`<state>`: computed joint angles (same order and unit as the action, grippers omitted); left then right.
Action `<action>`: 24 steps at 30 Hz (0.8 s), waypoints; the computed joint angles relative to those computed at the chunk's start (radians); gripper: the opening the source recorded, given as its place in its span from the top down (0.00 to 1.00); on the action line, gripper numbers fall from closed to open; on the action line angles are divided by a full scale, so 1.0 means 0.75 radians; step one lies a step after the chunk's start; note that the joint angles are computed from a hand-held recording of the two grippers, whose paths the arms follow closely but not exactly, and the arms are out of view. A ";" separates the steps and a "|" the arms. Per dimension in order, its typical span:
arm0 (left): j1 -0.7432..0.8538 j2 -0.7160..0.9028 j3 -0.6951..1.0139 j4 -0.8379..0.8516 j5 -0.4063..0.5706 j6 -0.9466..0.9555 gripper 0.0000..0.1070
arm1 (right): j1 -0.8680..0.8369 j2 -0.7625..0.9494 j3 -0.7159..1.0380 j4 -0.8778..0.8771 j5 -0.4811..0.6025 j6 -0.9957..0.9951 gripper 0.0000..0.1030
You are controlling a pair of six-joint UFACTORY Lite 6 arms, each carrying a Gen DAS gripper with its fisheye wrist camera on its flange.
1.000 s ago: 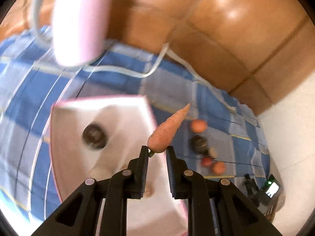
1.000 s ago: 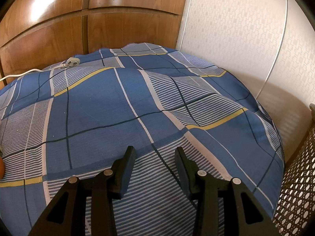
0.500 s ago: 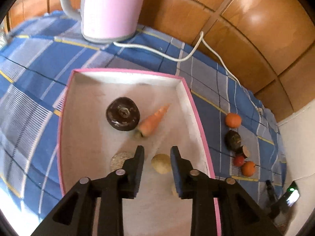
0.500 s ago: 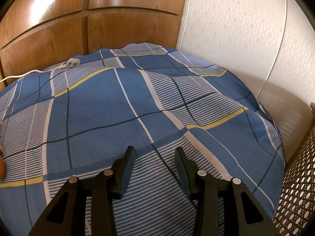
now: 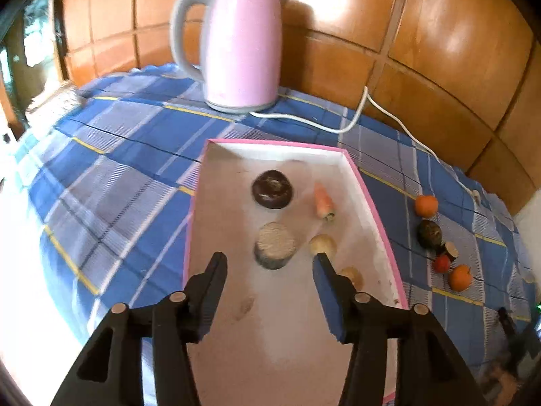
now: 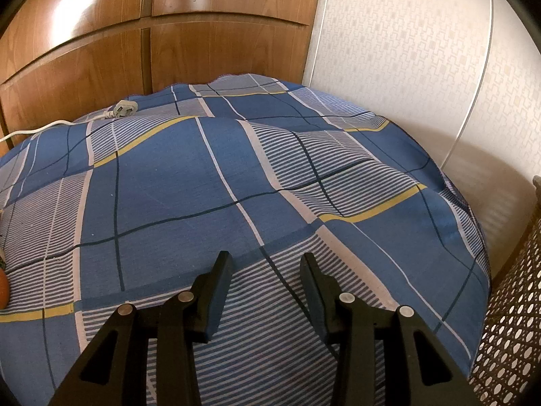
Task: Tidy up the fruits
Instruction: 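Reach the right tool to an orange in the fruit pile and grasp it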
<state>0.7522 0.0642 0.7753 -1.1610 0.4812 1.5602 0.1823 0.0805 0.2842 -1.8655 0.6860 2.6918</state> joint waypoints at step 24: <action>0.374 -0.084 -0.195 -0.164 0.138 0.353 0.27 | 0.006 0.007 0.004 0.008 0.003 -0.002 0.59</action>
